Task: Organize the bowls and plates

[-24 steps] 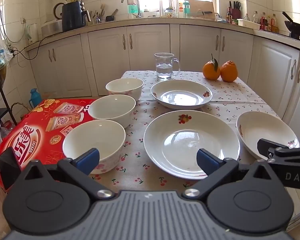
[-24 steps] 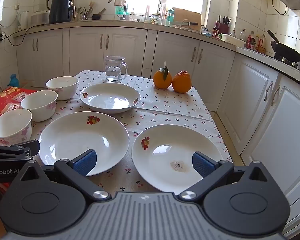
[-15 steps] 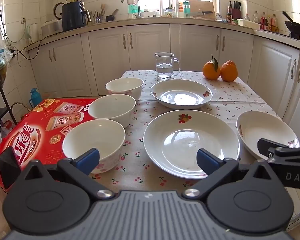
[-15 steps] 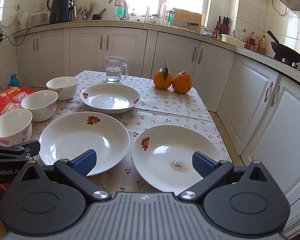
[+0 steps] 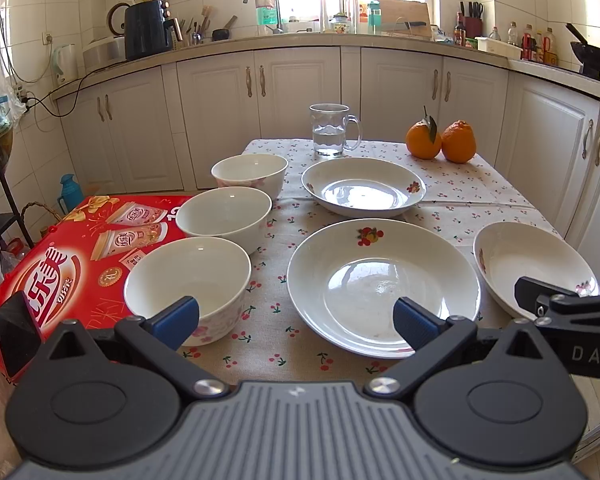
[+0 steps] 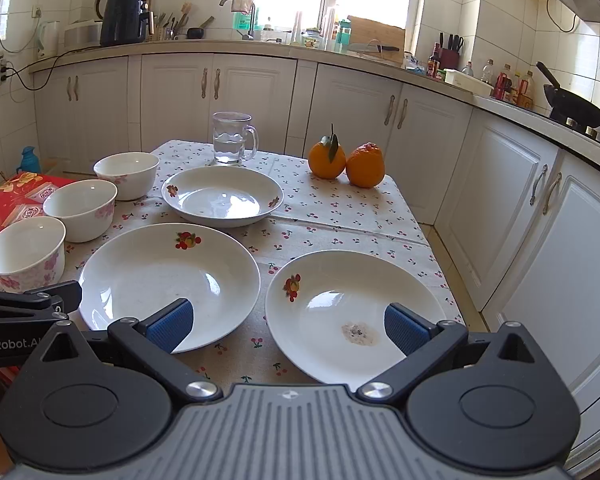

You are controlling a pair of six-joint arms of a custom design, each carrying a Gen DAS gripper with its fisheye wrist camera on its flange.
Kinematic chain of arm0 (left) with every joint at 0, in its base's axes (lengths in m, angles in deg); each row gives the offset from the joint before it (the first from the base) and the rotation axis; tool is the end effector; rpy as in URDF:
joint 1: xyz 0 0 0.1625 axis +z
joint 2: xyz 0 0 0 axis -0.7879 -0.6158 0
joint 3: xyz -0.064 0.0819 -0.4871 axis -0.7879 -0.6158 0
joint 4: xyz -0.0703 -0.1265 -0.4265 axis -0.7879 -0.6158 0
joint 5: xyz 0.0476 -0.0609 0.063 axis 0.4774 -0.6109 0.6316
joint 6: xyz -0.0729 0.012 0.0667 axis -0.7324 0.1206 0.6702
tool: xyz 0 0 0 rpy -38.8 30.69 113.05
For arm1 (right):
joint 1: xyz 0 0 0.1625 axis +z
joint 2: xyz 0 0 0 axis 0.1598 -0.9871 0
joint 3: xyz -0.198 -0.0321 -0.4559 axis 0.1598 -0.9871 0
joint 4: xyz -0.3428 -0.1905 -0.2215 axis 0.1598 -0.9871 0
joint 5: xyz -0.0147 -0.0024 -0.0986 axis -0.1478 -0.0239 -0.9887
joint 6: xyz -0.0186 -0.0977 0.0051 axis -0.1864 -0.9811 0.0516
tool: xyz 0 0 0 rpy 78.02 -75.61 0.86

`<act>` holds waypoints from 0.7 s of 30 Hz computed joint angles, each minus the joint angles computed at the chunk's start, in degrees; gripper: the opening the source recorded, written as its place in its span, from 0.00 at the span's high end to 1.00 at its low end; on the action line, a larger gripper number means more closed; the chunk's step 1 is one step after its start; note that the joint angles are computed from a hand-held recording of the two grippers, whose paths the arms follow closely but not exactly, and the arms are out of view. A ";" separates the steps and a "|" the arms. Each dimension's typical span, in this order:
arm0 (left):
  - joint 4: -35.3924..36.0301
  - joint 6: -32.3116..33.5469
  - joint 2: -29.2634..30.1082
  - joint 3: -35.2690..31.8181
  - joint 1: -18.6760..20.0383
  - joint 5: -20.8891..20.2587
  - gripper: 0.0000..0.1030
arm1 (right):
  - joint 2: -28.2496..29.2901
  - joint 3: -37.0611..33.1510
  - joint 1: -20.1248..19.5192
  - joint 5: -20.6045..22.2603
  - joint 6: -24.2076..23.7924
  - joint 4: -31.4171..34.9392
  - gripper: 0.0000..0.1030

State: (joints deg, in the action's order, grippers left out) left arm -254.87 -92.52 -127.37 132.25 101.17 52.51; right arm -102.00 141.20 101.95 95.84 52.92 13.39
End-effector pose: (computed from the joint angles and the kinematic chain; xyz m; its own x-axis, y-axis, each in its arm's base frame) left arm -0.0360 -0.3966 0.1608 -0.5767 -0.4820 -0.6596 0.4076 0.5300 -0.7436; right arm 0.2803 -0.4761 -0.0852 -0.5243 -0.4642 0.7139 -0.8332 0.4525 -0.3177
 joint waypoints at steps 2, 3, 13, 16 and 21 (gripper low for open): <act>-0.12 0.14 0.03 -0.05 0.04 0.00 0.01 | -0.03 0.04 -0.01 -0.03 -0.05 -0.09 0.00; -0.16 0.16 0.03 -0.02 0.02 0.00 0.01 | -0.05 0.05 -0.01 -0.06 -0.04 -0.07 0.00; -0.14 0.21 -0.12 0.00 0.07 -0.09 0.01 | -0.08 0.06 0.03 -0.04 -0.10 -0.08 0.00; -0.03 0.19 -0.20 -0.01 0.13 -0.14 0.01 | -0.08 0.05 0.05 0.00 -0.07 -0.05 0.00; 0.90 -0.61 -0.52 0.14 0.04 -0.11 0.01 | -0.07 0.07 0.06 0.06 -0.14 -0.11 0.00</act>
State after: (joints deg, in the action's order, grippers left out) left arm -253.96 -93.13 -127.90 132.39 101.21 52.39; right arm -102.07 141.27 102.00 95.90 52.78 13.28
